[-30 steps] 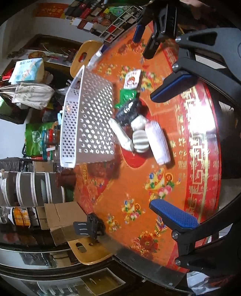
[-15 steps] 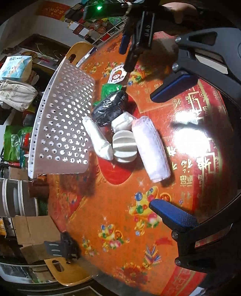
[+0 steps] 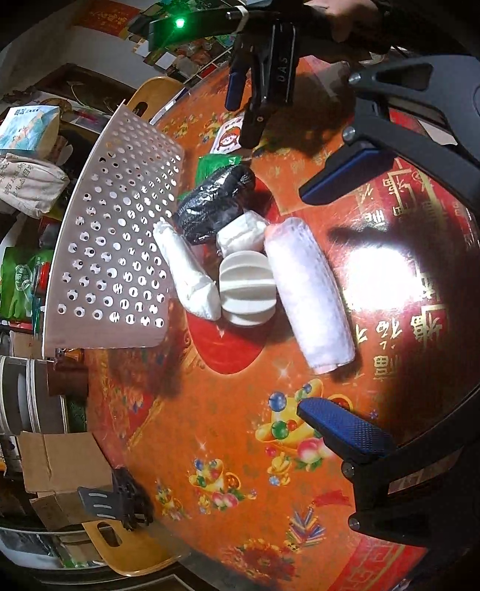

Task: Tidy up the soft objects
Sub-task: 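Move both tools toward the items, right tool reaching the white printed sachet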

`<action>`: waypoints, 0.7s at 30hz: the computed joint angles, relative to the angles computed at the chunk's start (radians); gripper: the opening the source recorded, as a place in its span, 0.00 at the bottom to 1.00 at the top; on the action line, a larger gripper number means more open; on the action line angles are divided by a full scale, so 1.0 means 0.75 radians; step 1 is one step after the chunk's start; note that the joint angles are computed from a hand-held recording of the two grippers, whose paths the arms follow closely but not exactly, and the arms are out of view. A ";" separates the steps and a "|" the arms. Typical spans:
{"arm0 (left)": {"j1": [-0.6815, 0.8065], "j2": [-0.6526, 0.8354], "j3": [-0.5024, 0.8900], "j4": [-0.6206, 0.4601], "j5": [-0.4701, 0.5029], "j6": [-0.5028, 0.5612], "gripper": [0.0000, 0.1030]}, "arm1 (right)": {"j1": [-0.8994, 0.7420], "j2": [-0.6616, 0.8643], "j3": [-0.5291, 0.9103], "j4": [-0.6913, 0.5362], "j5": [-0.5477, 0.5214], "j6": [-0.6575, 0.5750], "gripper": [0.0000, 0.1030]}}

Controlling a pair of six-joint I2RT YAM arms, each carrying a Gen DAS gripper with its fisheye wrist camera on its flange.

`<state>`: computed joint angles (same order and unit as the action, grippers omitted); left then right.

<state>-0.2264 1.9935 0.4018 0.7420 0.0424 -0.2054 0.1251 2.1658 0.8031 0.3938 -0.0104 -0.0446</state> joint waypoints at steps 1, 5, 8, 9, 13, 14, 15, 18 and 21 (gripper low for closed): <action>-0.001 0.005 -0.001 0.007 -0.001 0.000 1.00 | -0.005 0.008 0.019 -0.011 -0.003 -0.008 0.90; -0.010 0.013 -0.001 0.024 -0.023 0.000 1.00 | -0.016 0.019 0.044 -0.028 -0.014 -0.028 0.89; -0.018 0.018 -0.008 0.044 -0.030 -0.006 1.00 | -0.025 0.024 0.054 -0.030 -0.028 -0.044 0.87; -0.020 0.020 -0.011 0.051 -0.031 -0.006 1.00 | -0.027 0.024 0.053 -0.026 -0.032 -0.051 0.86; -0.017 0.024 -0.010 0.055 -0.022 0.004 0.95 | -0.003 0.006 0.020 0.004 -0.026 -0.048 0.77; -0.020 0.025 -0.009 0.053 -0.024 0.005 0.94 | -0.003 0.003 0.015 0.008 -0.027 -0.048 0.76; -0.025 0.024 -0.011 0.056 -0.034 0.007 0.91 | -0.005 -0.001 0.010 0.014 -0.032 -0.050 0.73; -0.041 0.021 -0.009 0.053 -0.055 0.012 0.83 | -0.004 -0.011 -0.013 0.039 -0.041 -0.057 0.68; -0.056 0.020 -0.016 0.064 -0.072 0.018 0.74 | -0.004 -0.023 -0.035 0.051 -0.049 -0.063 0.64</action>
